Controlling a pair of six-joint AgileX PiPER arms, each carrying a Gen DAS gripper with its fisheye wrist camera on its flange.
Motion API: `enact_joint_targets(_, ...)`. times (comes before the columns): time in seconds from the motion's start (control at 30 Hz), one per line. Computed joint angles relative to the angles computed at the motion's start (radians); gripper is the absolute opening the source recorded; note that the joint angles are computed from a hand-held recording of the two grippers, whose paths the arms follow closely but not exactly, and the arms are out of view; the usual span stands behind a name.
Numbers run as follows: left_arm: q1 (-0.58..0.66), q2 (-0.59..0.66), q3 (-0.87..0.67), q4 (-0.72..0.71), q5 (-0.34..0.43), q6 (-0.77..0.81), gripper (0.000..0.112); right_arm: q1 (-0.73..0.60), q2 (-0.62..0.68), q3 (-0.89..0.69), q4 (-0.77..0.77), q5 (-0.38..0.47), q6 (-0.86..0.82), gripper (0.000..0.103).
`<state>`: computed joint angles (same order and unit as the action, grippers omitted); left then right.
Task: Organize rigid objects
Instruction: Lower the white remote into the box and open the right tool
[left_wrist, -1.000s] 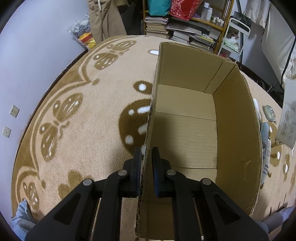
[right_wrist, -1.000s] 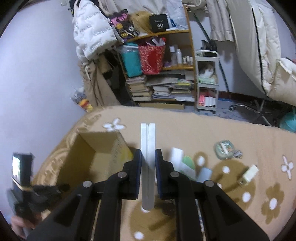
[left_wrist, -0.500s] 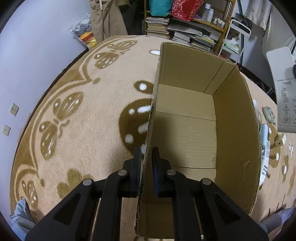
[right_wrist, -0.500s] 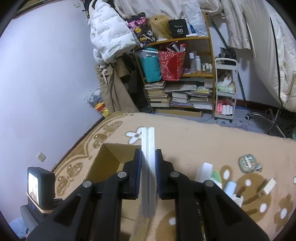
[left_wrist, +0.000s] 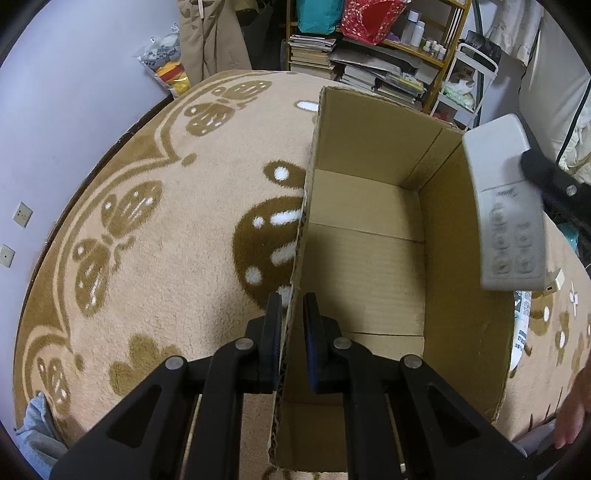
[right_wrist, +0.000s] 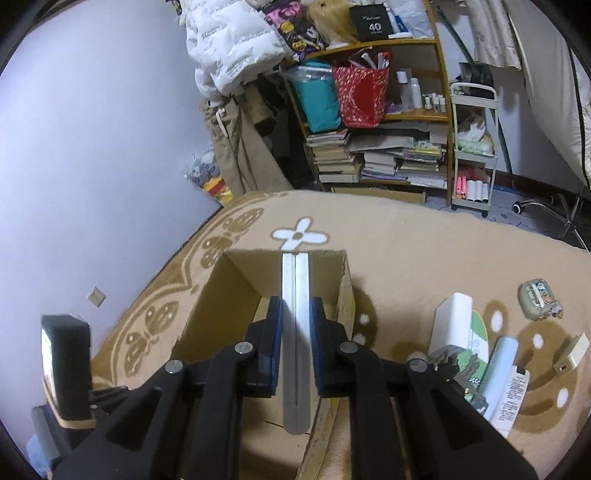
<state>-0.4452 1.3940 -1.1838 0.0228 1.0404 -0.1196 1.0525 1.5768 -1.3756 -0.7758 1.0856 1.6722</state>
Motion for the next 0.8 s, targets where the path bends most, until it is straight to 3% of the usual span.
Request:
enact_joint_targets(0.53,-0.032,-0.014,0.022,0.062,-0.017,-0.016,0.007,-0.045,0.108,-0.075,0.109,-0.007,-0.143,0.016)
enact_joint_targets(0.67,-0.025,-0.012,0.019,0.041,-0.017,0.016,0.005,-0.026,0.11,-0.107,0.084,0.045,-0.15,0.016)
enact_joint_targets(0.77,-0.023,-0.014,0.018,0.039,-0.017,0.019,0.005,-0.009,0.094,-0.119,0.066,0.078,-0.15,0.028)
enact_joint_targets(0.8,-0.023,-0.013,0.017,0.038,-0.015,0.02,0.005,0.003,0.082,-0.116,0.049,0.094,-0.137,0.041)
